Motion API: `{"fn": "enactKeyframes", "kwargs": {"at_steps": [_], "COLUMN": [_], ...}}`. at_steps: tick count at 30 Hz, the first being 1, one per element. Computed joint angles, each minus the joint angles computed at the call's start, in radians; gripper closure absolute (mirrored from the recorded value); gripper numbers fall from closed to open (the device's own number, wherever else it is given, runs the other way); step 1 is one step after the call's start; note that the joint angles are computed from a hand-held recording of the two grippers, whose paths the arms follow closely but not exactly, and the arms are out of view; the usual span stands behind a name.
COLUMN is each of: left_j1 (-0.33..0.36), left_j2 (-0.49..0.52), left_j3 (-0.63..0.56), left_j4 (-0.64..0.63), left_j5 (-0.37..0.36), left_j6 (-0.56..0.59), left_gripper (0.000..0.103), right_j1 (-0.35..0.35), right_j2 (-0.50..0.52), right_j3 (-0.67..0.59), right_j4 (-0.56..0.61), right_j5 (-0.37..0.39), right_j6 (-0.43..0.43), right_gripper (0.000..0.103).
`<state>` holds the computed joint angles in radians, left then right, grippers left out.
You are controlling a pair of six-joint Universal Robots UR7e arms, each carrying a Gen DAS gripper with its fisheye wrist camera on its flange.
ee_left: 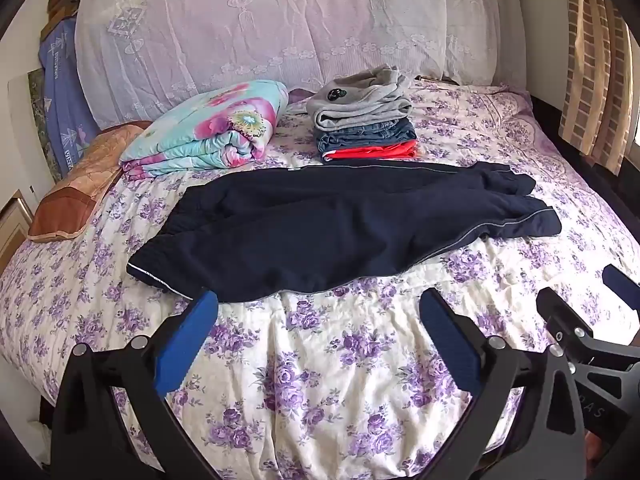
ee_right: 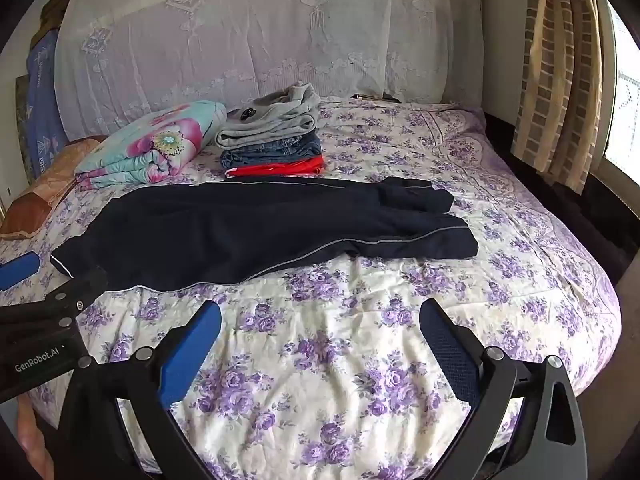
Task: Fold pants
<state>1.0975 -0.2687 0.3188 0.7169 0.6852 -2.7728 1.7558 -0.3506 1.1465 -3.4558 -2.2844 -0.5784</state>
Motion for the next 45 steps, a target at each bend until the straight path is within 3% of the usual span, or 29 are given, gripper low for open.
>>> {"fn": "enactKeyframes", "kwargs": {"at_steps": [7,45], "left_j1": [0.001,0.013], "left_j2": [0.022,-0.015], "left_j3": [-0.045,0.018], "left_j4": [0.041,0.012], "left_j5": [0.006,0.008], "left_j6": [-0.022,-0.026], "left_gripper": [0.005,0.005], "right_j1": [-0.001,0.004], "right_j2": [0.005,0.011], "right_j3": [-0.006,-0.01], "right_j4": [0.003,0.017], "right_j5": [-0.002,-0.003], "right_j6": [0.0,0.0], "right_gripper": [0.004,0.004]}}
